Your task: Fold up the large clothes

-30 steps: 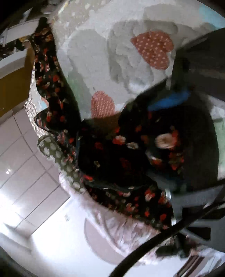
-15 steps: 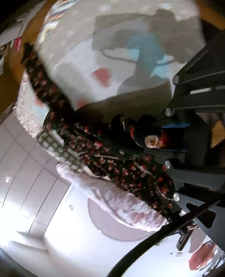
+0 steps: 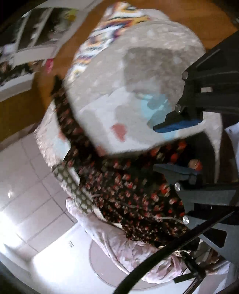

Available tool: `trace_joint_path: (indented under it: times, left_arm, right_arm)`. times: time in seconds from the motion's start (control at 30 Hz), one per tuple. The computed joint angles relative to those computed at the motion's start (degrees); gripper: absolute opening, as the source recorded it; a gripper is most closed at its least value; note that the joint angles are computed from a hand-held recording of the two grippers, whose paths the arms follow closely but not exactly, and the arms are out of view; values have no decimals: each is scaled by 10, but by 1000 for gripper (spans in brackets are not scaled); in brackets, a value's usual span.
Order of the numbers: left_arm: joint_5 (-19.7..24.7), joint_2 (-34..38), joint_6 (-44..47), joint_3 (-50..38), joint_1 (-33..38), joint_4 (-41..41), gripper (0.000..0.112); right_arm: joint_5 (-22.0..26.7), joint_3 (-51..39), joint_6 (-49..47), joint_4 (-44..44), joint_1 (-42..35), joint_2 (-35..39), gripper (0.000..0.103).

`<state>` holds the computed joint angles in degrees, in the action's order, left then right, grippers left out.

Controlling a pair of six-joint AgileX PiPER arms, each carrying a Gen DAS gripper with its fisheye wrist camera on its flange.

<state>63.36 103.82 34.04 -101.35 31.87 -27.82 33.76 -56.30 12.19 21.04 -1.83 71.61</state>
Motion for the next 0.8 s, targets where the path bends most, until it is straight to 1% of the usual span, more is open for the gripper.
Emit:
trace_joint_path:
  times: [0.03,0.13,0.17,0.2,0.23,0.27,0.3,0.4,0.43,0.5,0.67,0.8]
  left_arm:
    - [-16,-1,-5,-5,-2,12,54]
    - [-87,-28,-32,21,-22,80,58]
    - [-95,-31,-42,23,-27,92,62]
    - [-99,-35,-52,25,-31,100,65]
    - [-100,-40,-55,28,-32,99,69]
    - [-102,-45,-57,33,-35,98,70]
    - [-105,-49,-58,37,-38,101,70]
    - [-126,-69,-66,61,-57,124,70]
    - [-133,-75,-72,68,-66,137,70]
    - [-144,-84,-80,80,-79,156,70]
    - [-149,-84,-86,87,-87,166,70]
    - [-147,-76,-90,83,-88,170,70]
  right_arm:
    - [-1,-22,24,-30,22,9,42]
    - [-9,-87,81,-106,89,53,42]
    - [-8,-120,105,-138,119,80,42]
    - [-3,-156,128,-167,147,110,42]
    - [1,-173,134,-177,161,123,43]
    - [6,-212,140,-189,183,159,45]
    - [12,-228,135,-188,192,173,48]
    - [48,-331,142,-197,235,262,48]
    - [54,-343,135,-193,240,274,48]
    - [81,-406,143,-205,260,324,48]
    - [103,-478,160,-233,288,384,48]
    - [116,-503,166,-258,306,402,48]
